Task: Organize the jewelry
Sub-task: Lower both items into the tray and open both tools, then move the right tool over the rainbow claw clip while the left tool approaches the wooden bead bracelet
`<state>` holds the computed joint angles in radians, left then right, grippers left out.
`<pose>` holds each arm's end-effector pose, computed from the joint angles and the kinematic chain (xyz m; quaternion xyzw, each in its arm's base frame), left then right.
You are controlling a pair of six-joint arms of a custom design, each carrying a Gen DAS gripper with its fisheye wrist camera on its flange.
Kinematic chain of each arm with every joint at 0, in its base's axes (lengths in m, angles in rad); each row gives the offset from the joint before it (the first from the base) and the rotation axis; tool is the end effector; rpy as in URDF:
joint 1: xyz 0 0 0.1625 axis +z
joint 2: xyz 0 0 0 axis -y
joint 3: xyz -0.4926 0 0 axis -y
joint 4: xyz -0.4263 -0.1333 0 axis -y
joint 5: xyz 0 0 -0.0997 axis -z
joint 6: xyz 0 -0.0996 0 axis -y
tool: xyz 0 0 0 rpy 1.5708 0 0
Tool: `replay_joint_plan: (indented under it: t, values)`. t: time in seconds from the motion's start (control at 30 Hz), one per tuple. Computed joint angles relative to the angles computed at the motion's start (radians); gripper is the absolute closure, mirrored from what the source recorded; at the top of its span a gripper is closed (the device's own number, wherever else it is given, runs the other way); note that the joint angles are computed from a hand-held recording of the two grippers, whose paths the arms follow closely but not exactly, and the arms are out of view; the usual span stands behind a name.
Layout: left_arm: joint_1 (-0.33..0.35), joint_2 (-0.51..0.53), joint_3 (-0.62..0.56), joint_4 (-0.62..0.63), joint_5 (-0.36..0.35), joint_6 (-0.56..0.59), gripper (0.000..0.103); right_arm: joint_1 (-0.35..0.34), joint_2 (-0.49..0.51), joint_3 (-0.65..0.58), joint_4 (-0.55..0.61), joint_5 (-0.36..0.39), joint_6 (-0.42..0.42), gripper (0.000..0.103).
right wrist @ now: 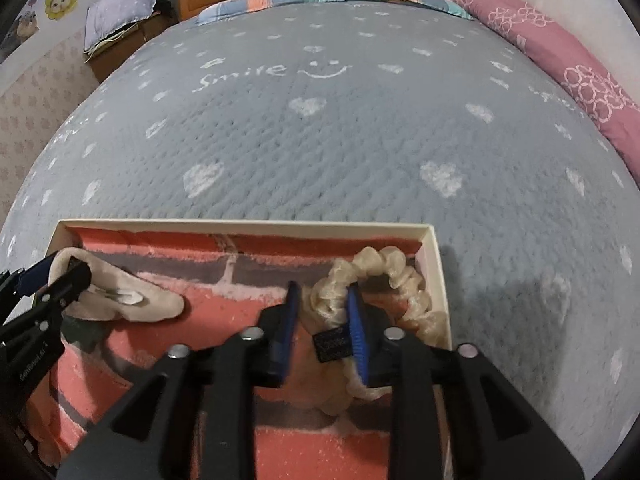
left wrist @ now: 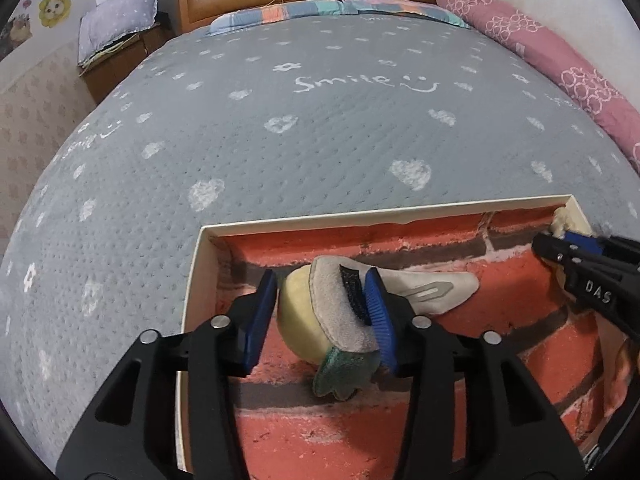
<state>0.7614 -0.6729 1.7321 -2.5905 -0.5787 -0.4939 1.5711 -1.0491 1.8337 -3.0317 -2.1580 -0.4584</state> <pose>-0.3510 -0.6339 0.0394 0.1474 0.8669 -0.2748 0.3889 0.0783 -0.6768 0.2861 0.1118 -0.9012 0.2473 0.3380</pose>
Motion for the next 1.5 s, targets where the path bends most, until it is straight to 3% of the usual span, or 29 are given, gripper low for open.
replay_joint_plan:
  t: [0.03,0.07,0.13,0.3,0.4,0.5,0.67,0.73,0.83,1.07,1.2,1.3,1.43,1.5]
  values:
    - [-0.001,-0.003,0.003,-0.002,-0.003,-0.003,0.051,0.001,-0.004,0.002,0.004,0.005,0.002,0.049]
    - [-0.003,-0.009,0.01,-0.009,-0.007,-0.004,0.048,0.003,-0.009,0.007,-0.003,0.009,0.001,0.044]
    - [-0.012,-0.02,0.027,-0.015,0.011,-0.01,0.032,0.005,-0.026,0.023,-0.021,0.018,-0.011,0.043]
    - [-0.046,-0.078,0.094,-0.04,0.004,-0.025,0.022,0.002,-0.086,0.068,-0.025,0.054,0.0,0.042]
    - [-0.088,-0.126,0.17,-0.077,0.041,-0.024,0.008,0.005,-0.131,0.126,-0.103,0.069,-0.047,0.031]
    - [-0.138,-0.184,0.249,-0.059,0.069,-0.067,0.005,0.004,-0.185,0.198,-0.186,0.084,-0.101,0.03]
    - [-0.23,-0.285,0.389,-0.012,0.079,-0.187,0.005,-0.014,-0.293,0.304,-0.224,0.144,-0.091,0.028]
    - [-0.28,-0.329,0.438,0.076,0.107,-0.276,0.005,-0.016,-0.331,0.35,-0.255,0.15,-0.092,0.027]
    - [-0.352,-0.399,0.502,0.209,0.13,-0.441,0.005,-0.024,-0.392,0.433,-0.32,0.165,-0.108,0.016]
    - [-0.463,-0.545,0.622,0.436,0.08,-0.774,0.005,-0.046,-0.519,0.609,-0.427,0.167,-0.14,0.016]
    - [-0.505,-0.606,0.681,0.482,0.047,-0.88,0.005,-0.064,-0.569,0.689,-0.478,0.176,-0.151,0.016]
    - [-0.526,-0.639,0.704,0.582,0.024,-0.981,0.005,-0.08,-0.6,0.741,-0.492,0.19,-0.153,0.016]
    - [-0.542,-0.671,0.733,0.638,-0.022,-1.043,0.005,-0.083,-0.613,0.803,-0.543,0.186,-0.169,0.016]
    - [-0.563,-0.689,0.748,0.679,-0.03,-1.079,0.005,-0.08,-0.622,0.831,-0.559,0.186,-0.179,0.011]
